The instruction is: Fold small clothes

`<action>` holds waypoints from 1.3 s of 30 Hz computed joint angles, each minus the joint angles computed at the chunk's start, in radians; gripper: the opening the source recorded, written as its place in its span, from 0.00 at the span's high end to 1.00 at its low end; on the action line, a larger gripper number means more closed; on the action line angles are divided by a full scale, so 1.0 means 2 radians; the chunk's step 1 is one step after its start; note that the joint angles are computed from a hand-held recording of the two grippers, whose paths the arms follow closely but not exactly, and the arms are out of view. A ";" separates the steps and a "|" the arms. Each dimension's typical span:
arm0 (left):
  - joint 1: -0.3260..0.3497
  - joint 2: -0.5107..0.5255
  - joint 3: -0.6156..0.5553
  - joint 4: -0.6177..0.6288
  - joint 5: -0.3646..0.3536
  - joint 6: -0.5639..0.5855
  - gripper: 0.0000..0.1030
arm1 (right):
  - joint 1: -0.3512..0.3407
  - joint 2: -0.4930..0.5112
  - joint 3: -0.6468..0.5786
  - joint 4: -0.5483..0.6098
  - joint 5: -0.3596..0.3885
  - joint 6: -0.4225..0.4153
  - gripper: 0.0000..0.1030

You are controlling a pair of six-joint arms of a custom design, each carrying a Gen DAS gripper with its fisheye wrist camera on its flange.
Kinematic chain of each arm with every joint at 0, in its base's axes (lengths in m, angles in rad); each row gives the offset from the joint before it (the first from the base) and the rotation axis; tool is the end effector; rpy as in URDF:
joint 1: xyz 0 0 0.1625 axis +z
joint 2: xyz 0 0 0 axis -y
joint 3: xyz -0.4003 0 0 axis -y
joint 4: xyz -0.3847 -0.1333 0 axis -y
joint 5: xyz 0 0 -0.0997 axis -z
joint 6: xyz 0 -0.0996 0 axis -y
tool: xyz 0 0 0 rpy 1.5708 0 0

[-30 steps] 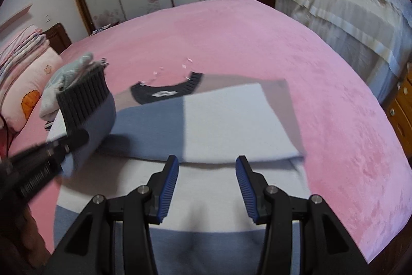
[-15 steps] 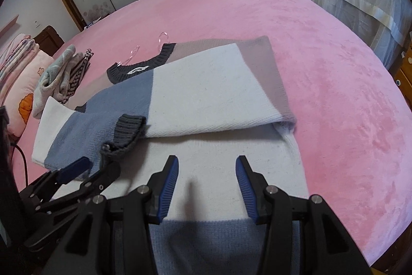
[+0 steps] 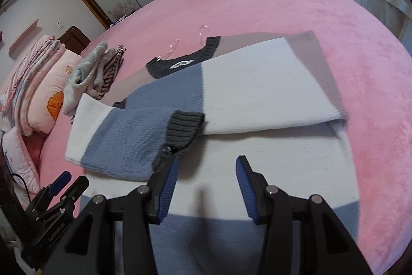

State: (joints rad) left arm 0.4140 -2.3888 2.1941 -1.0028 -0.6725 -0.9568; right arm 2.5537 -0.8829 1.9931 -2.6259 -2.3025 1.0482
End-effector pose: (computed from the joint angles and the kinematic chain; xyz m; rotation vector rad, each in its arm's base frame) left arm -0.0574 -0.2559 0.4165 0.4354 2.2548 -0.7476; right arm 0.4702 -0.2332 0.0477 -0.0573 -2.5944 0.8071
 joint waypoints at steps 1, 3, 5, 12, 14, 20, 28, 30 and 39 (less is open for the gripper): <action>0.018 0.003 -0.004 -0.003 0.009 0.001 0.36 | -0.003 0.004 -0.003 -0.009 0.005 -0.005 0.55; 0.064 0.008 -0.009 -0.035 0.027 0.019 0.36 | -0.010 0.010 -0.007 -0.020 0.014 -0.010 0.54; 0.104 0.009 -0.009 -0.081 0.033 0.046 0.36 | -0.018 0.016 -0.010 -0.031 0.023 -0.012 0.49; 0.184 0.015 0.008 -0.204 0.034 0.130 0.36 | -0.056 0.028 -0.008 -0.076 0.073 -0.011 0.42; 0.202 0.024 0.013 -0.243 0.029 0.158 0.36 | -0.063 0.035 -0.018 -0.064 0.081 -0.014 0.42; 0.220 0.032 0.022 -0.308 -0.003 0.189 0.36 | -0.049 0.050 -0.070 0.009 0.059 -0.055 0.92; 0.253 0.069 0.029 -0.412 -0.035 0.231 0.36 | -0.001 0.073 -0.193 0.067 -0.086 -0.178 0.92; 0.258 0.084 0.031 -0.436 -0.038 0.241 0.36 | 0.002 0.079 -0.213 0.065 -0.104 -0.201 0.92; 0.288 0.119 0.026 -0.476 -0.057 0.244 0.68 | -0.010 0.082 -0.228 0.074 -0.140 -0.240 0.93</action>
State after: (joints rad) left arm 0.9893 -2.1510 2.2470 -1.9542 -0.7861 -0.4684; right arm 2.5335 -0.7192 1.5371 -2.4789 -2.5829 0.5687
